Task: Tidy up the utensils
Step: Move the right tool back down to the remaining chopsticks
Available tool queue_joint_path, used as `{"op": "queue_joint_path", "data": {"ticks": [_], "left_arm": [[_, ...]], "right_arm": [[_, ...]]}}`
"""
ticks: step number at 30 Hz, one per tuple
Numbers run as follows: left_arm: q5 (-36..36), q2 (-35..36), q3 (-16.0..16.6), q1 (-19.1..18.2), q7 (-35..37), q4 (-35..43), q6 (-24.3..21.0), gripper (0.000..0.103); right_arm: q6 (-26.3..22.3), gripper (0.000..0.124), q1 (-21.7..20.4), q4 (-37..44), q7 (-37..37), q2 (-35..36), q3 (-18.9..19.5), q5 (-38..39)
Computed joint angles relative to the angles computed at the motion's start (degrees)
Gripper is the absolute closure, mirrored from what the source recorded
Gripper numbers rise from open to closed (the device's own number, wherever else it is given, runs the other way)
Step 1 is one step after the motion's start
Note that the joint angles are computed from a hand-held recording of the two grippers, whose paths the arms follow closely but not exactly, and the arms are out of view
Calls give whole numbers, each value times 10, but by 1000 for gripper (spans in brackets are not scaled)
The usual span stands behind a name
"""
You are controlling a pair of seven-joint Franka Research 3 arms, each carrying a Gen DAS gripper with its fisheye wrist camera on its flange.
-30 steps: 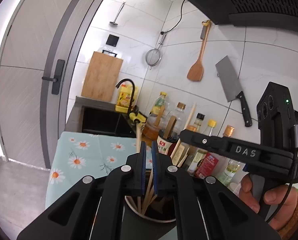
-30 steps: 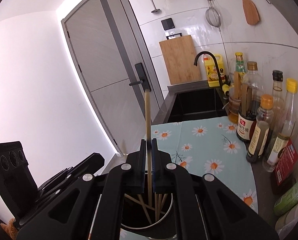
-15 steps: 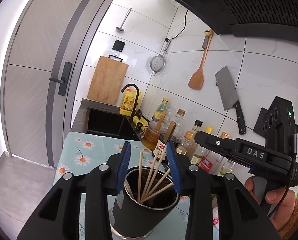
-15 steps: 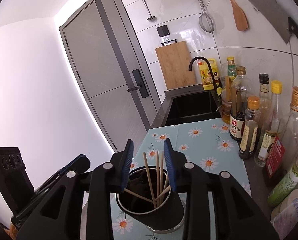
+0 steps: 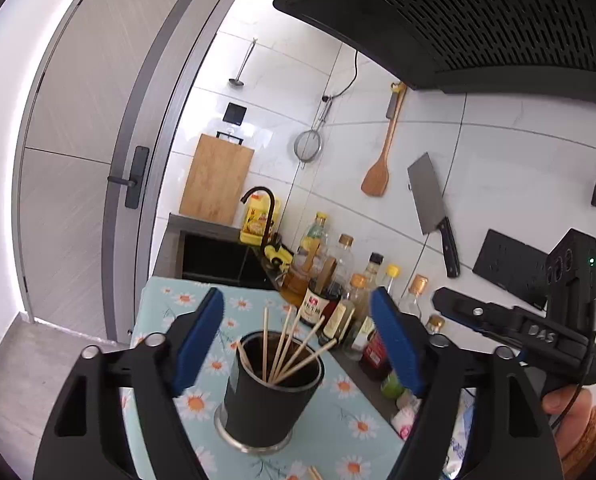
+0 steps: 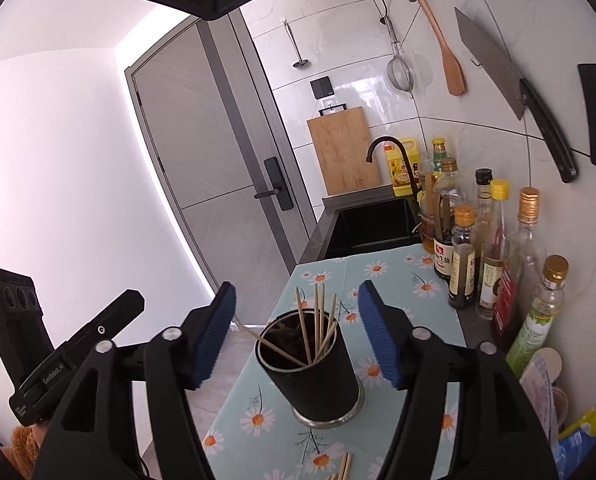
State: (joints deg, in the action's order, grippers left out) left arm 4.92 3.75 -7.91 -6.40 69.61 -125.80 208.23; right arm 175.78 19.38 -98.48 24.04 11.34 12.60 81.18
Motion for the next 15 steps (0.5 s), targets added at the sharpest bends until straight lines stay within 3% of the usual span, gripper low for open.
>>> {"op": "queue_joint_path", "data": {"ticks": [2,5,6,9,15], "left_arm": [[35,-15,-2,8,-30,-14,-4,17],[30,-33,-5,6,-23,-34,-13,7],[33,-37,-5,7,-27,-37,-16,7],[-47,-48,-19,0,36,-51,-34,7],[-37,-64,-23,4,20,-79,-48,7]], "right_arm": [[-13,43,-1,-25,27,-19,-6,-17],[-11,26,6,-56,72,-39,-15,-54],[-7,26,7,-65,84,-43,-17,-62],[-16,26,9,-90,123,-55,-24,-94],[-20,26,13,-134,169,-74,-34,-134]]}}
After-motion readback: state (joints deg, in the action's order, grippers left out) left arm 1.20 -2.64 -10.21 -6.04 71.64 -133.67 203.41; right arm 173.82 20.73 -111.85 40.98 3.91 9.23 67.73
